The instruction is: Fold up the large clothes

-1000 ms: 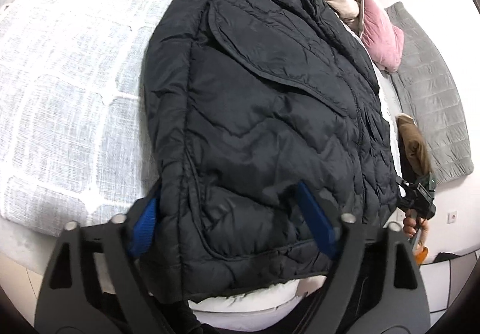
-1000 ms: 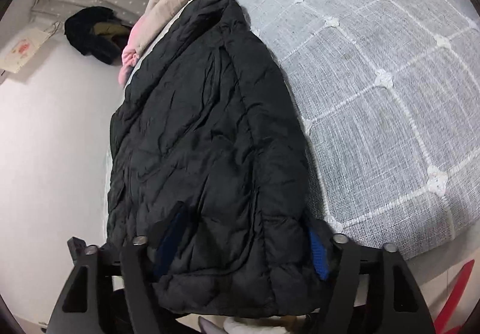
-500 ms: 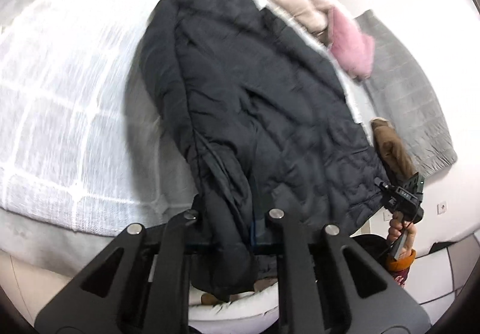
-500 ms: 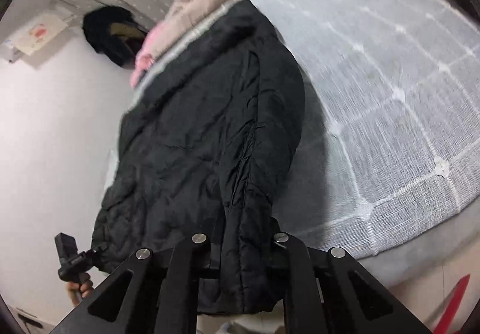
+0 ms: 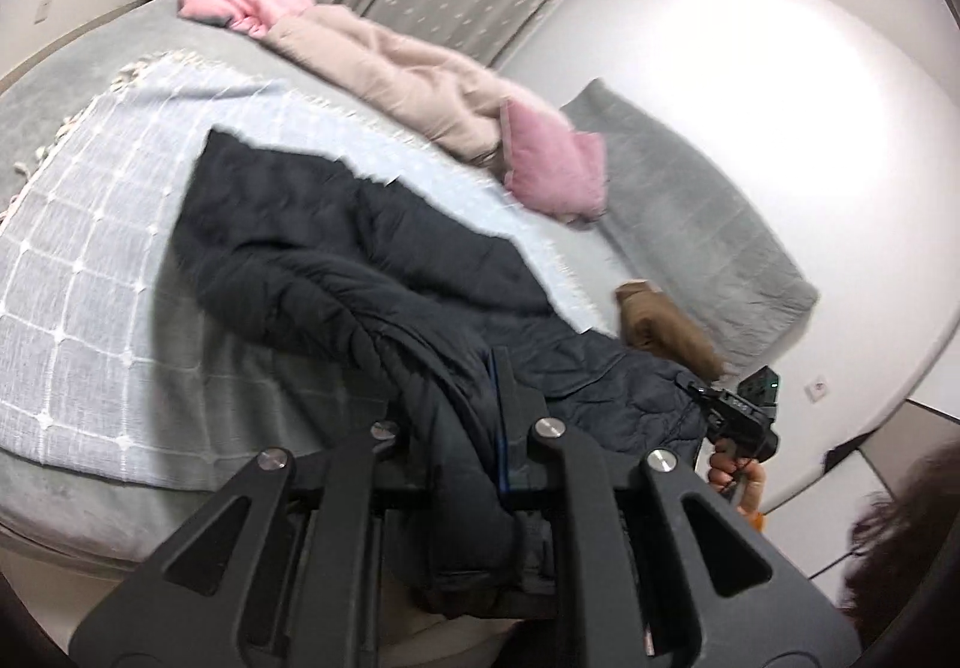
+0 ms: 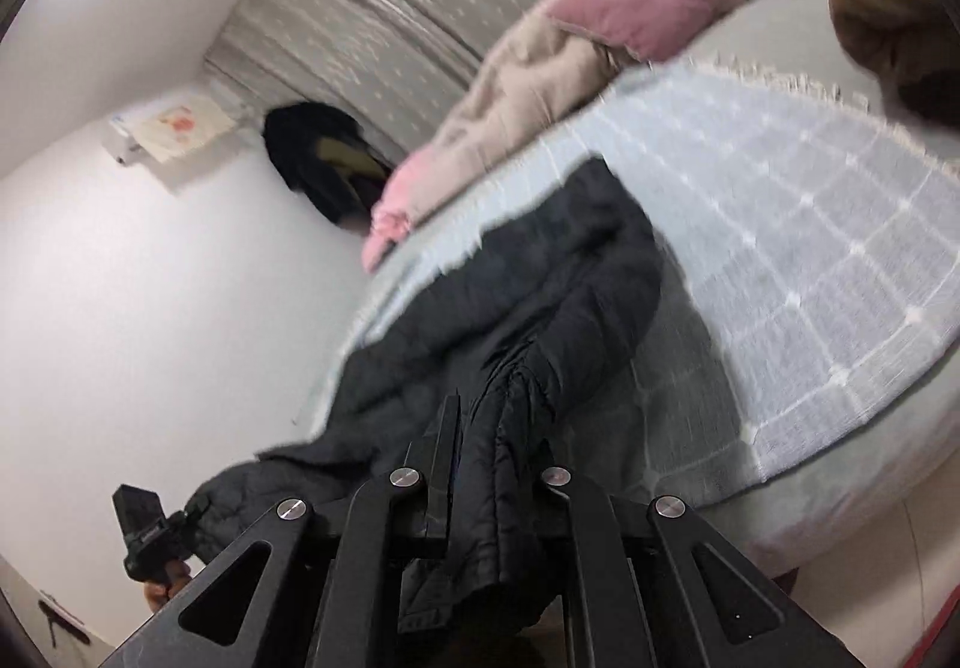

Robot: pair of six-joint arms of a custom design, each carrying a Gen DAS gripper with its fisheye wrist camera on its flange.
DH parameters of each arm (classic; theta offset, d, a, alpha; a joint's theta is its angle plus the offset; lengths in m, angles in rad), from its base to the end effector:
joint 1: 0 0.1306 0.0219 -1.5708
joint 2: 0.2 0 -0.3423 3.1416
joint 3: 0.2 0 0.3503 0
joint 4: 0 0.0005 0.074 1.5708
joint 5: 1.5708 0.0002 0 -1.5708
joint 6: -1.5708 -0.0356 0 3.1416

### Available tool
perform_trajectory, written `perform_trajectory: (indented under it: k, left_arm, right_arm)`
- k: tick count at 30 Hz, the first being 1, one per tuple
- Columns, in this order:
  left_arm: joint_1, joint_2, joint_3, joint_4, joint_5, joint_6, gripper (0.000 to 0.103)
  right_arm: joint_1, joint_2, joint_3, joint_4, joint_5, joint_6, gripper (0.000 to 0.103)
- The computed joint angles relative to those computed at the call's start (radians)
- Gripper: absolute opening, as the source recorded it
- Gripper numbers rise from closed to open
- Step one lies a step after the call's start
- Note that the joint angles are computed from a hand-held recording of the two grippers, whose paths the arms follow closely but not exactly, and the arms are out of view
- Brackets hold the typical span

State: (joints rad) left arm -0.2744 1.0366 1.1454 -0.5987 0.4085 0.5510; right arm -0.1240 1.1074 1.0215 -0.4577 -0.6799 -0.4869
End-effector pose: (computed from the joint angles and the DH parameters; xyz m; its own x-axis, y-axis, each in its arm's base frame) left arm 0.3347 -0.1094 0.4416 -0.6927 -0.3041 -0.6539 0.2622 0.7385 -0.6212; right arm 0.3686 -0.0239 0.3783 -0.6584 0.4487 -0.6042 -0.1467 0.7109 0.6878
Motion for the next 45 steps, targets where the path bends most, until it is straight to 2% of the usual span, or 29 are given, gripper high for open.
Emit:
perform_trajectory:
  k: [5,7,10,12,16,21,25,26,29,32,38,39,41,42,43,44,45]
  left_arm:
    - [0.022,-0.051,-0.006,0.049,0.032,0.023,0.014]
    - [0.022,-0.036,0.0,0.067,0.002,0.034,0.014]
    - [0.059,0.034,0.024,0.093,-0.015,0.074,0.014]
    - [0.076,0.092,0.046,0.108,-0.033,0.104,0.014]
    - [0.088,0.247,0.127,0.127,-0.14,0.124,0.014]
    - [0.107,0.447,0.253,0.103,-0.2,0.159,0.014]
    - [0.1,0.584,0.339,0.062,-0.269,0.129,0.015]
    - [0.093,0.624,0.366,0.04,-0.302,0.096,0.015]
    - [0.077,0.701,0.426,-0.013,-0.363,-0.003,0.017]
    - [0.068,0.745,0.459,-0.027,-0.403,-0.059,0.02]
    - [0.044,0.74,0.491,-0.088,-0.473,-0.114,0.024]
    - [0.04,0.725,0.485,-0.094,-0.482,-0.123,0.026]
    - [0.037,0.684,0.452,-0.073,-0.484,-0.13,0.031]
    - [0.037,0.653,0.423,-0.052,-0.473,-0.128,0.038]
    - [0.04,0.613,0.382,-0.022,-0.454,-0.123,0.046]
    - [0.042,0.575,0.345,0.006,-0.438,-0.117,0.051]
    - [0.042,0.548,0.318,0.029,-0.428,-0.111,0.065]
  right_arm:
    - [-0.01,-0.05,0.025,0.033,0.014,-0.041,0.009]
    - [0.002,-0.045,0.048,0.041,0.072,-0.047,0.009]
    - [0.014,0.024,0.113,0.033,0.12,-0.059,0.009]
    - [0.039,0.11,0.187,0.023,0.16,-0.075,0.009]
    - [0.084,0.298,0.364,-0.034,0.272,-0.072,0.009]
    - [0.117,0.518,0.553,-0.11,0.312,-0.086,0.009]
    - [0.128,0.655,0.635,-0.136,0.333,-0.068,0.009]
    - [0.128,0.687,0.648,-0.14,0.331,-0.063,0.009]
    - [0.128,0.808,0.771,-0.261,0.313,-0.044,0.011]
    - [0.128,0.873,0.837,-0.277,0.304,-0.023,0.013]
    - [0.134,0.887,0.874,-0.345,0.324,0.007,0.024]
    - [0.133,0.872,0.87,-0.359,0.329,0.018,0.029]
    - [0.123,0.818,0.819,-0.334,0.303,0.024,0.042]
    - [0.116,0.79,0.792,-0.315,0.292,0.025,0.053]
    - [0.11,0.747,0.745,-0.285,0.285,0.033,0.059]
    - [0.107,0.721,0.719,-0.27,0.283,0.041,0.06]
    - [0.103,0.679,0.676,-0.25,0.28,0.066,0.061]
